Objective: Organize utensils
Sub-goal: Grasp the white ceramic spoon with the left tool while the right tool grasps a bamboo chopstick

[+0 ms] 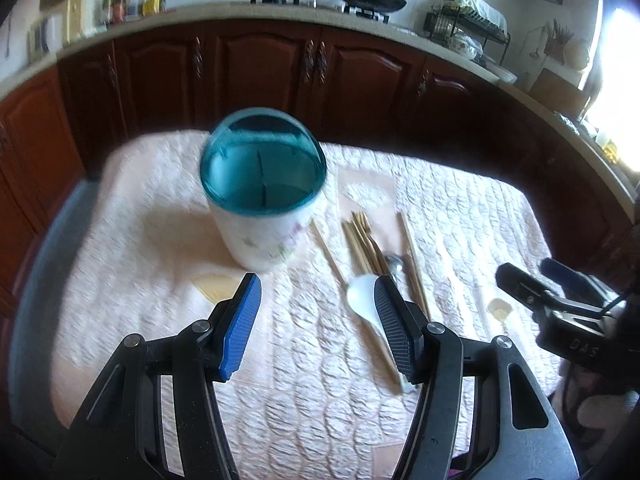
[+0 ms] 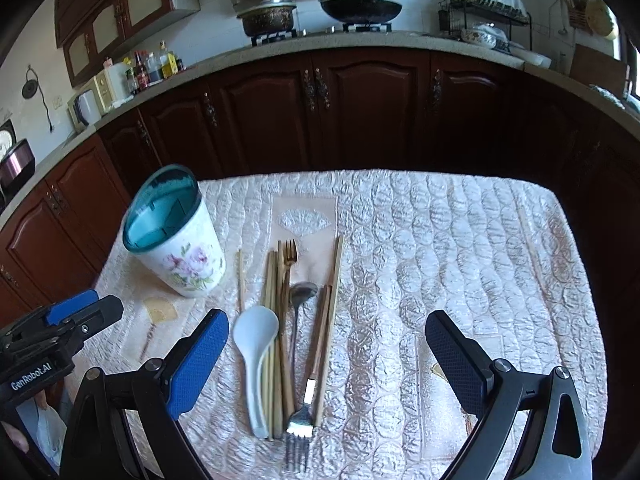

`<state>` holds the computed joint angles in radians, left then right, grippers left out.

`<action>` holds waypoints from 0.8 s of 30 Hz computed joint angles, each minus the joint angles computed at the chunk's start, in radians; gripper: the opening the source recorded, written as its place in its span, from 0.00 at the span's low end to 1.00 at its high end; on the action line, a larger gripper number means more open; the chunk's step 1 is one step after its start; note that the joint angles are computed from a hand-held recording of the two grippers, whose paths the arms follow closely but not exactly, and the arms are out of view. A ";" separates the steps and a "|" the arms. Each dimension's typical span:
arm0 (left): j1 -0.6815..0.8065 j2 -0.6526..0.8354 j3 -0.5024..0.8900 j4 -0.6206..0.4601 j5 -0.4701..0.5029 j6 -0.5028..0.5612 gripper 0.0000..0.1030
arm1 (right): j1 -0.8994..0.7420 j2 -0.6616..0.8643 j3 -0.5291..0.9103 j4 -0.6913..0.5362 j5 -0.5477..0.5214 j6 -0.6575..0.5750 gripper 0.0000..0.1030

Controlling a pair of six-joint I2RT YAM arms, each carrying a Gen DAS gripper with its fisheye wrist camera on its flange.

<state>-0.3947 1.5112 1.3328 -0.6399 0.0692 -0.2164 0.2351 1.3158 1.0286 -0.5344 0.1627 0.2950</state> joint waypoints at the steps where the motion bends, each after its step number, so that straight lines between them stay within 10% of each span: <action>1: 0.006 0.011 -0.001 0.001 0.024 -0.007 0.57 | -0.010 0.010 -0.006 0.011 -0.016 -0.014 0.92; 24: -0.032 0.419 0.188 0.004 0.219 -0.104 0.56 | -0.234 0.483 0.220 0.117 -0.341 -0.118 0.54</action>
<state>-0.4264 1.9301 1.5204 -0.6361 0.2884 -0.3201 0.0014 1.7989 1.2486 -0.4177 -0.1785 0.1766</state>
